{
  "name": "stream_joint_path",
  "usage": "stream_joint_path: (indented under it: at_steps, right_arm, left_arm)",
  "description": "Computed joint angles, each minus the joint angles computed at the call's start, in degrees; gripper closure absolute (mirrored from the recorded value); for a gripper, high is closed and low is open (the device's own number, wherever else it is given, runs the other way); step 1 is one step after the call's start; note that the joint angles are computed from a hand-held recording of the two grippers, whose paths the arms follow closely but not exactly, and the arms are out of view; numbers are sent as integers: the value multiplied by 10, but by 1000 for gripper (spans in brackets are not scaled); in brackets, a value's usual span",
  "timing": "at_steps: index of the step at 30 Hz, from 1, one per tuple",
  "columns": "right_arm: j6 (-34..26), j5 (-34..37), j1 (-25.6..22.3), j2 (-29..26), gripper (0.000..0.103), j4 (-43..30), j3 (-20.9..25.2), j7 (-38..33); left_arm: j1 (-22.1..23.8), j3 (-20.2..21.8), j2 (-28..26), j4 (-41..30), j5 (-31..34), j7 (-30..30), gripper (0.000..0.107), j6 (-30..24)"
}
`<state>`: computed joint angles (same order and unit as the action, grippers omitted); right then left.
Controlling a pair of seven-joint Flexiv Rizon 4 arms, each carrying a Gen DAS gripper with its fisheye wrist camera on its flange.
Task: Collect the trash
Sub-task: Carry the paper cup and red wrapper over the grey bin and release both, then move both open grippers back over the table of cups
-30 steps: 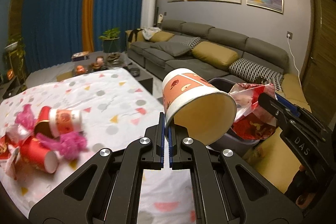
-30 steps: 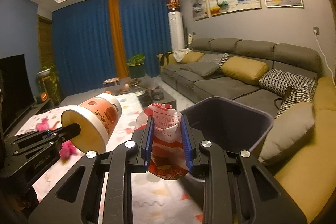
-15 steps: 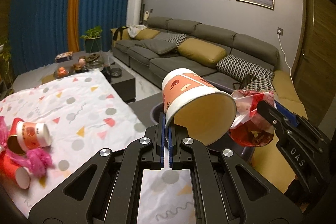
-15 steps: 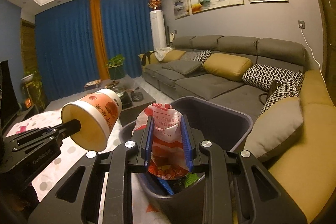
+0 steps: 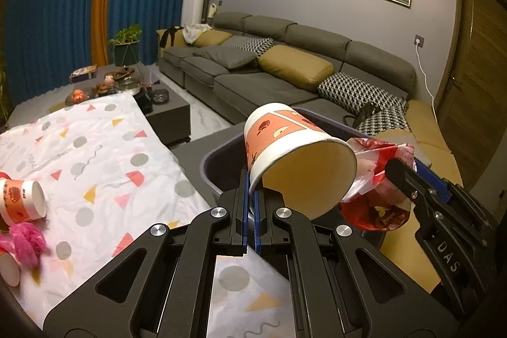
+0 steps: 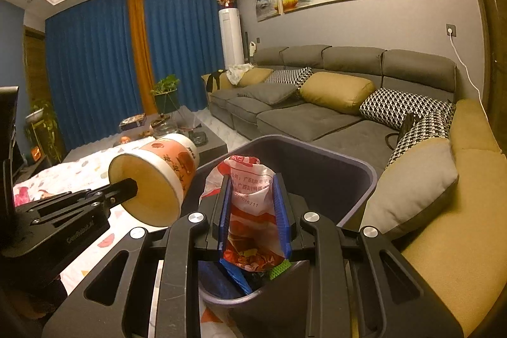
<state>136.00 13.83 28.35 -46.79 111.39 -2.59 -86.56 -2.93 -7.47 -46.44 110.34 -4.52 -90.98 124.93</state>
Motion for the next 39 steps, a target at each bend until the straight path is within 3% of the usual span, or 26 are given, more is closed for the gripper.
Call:
stream_joint_path:
  at_steps: [14, 19, 32, 34, 38, 39]
  right_arm:
    - [-22, -8, -4, -8, 75, -14, -4, 12]
    - [-22, -10, -5, -13, 59, -18, -6, 14]
    - [4, 44, 4, -12, 54, -12, -20, 8]
    - [7, 51, 7, -11, 53, -11, -22, 3]
    - [14, 60, 10, -6, 53, -6, -23, -7]
    - [16, 64, 12, -5, 53, -6, -25, -11]
  left_arm:
    - [10, -11, -12, -15, 10, -4, 105, -16]
    - [14, -15, -16, -18, 15, -5, 105, -22]
    - [22, -39, -29, -36, 42, 5, 103, -56]
    - [7, -26, -28, -35, 29, 9, 94, -53]
    - [12, -29, -26, -22, 28, -3, 48, -26]
    - [9, -24, -24, -15, 25, -9, 42, -10]
